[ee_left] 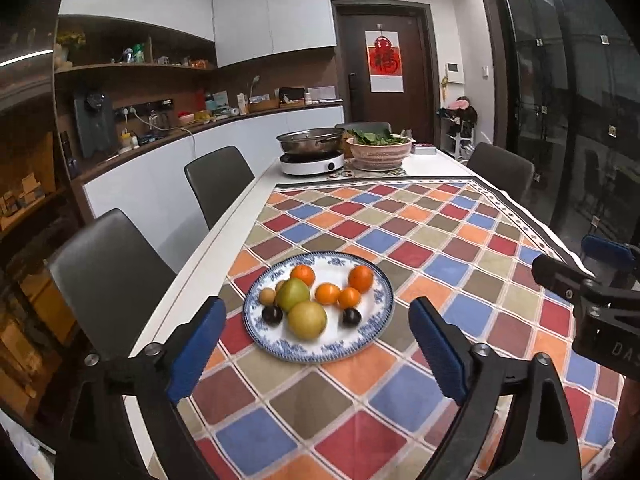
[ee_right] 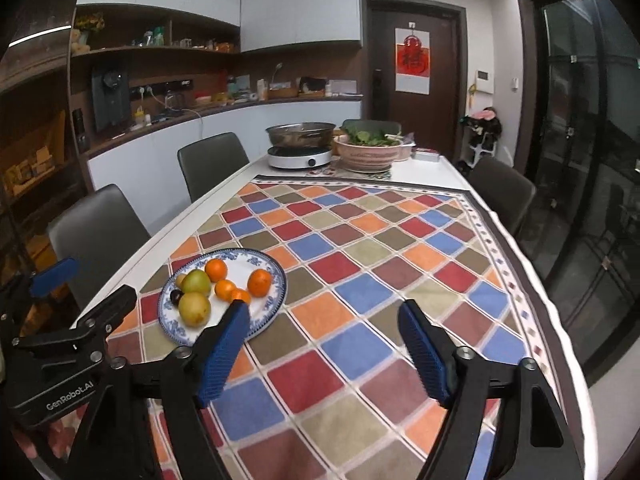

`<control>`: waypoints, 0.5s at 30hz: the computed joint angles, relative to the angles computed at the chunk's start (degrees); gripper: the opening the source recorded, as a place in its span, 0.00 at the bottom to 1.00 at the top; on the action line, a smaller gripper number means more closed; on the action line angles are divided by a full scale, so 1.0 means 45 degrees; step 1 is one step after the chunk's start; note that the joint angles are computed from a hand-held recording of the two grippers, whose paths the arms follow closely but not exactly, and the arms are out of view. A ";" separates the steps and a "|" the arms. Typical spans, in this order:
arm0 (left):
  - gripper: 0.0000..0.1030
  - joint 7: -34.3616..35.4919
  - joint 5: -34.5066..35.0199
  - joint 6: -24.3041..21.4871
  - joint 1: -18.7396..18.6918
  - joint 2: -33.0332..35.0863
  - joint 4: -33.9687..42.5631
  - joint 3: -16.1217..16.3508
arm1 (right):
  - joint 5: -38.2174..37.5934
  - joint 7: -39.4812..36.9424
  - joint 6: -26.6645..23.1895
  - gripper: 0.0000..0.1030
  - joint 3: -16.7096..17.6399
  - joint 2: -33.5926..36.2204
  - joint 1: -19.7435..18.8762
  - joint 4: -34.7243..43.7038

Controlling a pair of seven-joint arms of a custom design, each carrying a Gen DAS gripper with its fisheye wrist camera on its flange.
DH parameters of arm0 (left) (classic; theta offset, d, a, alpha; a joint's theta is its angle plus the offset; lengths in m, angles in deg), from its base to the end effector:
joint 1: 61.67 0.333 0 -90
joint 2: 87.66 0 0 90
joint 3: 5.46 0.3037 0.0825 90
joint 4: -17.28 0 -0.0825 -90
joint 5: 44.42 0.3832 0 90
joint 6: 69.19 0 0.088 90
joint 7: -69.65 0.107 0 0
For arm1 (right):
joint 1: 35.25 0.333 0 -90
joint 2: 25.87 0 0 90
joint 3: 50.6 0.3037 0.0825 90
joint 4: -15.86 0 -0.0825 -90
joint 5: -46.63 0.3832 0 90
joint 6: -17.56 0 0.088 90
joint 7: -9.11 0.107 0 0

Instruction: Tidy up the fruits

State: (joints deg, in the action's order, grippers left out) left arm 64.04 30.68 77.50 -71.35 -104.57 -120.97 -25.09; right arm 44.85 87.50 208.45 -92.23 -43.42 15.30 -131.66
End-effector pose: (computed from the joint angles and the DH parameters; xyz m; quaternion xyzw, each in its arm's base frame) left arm 0.4118 -0.2522 0.4406 -0.6514 0.5756 -0.2787 0.4084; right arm 0.4764 0.0650 0.4523 -0.7073 0.5180 -0.2801 0.3910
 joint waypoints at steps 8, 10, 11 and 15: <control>1.00 -0.0323 -0.0389 -0.0316 -0.0277 -0.1133 -0.0754 -0.0533 | -0.0352 0.0798 0.0678 0.78 0.3258 -0.1235 -0.3801 -0.1824; 1.00 -0.0436 -0.0413 -0.0397 -0.0300 -0.1311 -0.0872 -0.0666 | -0.0585 0.0980 0.0767 0.78 0.3469 -0.1546 -0.4153 -0.2168; 1.00 -0.0516 -0.0425 -0.0371 -0.0323 -0.1413 -0.0954 -0.0707 | -0.0656 0.1076 0.0812 0.78 0.3626 -0.1602 -0.4349 -0.2263; 1.00 -0.0596 -0.0513 -0.0219 -0.0369 -0.1640 -0.1142 -0.0813 | -0.0839 0.1416 0.1256 0.78 0.4594 -0.1888 -0.5562 -0.2880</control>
State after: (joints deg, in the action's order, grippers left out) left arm 61.36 28.37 76.52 -73.01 -111.95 -126.12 -28.75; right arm 41.07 93.88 214.10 -71.56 -51.91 -9.73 -144.62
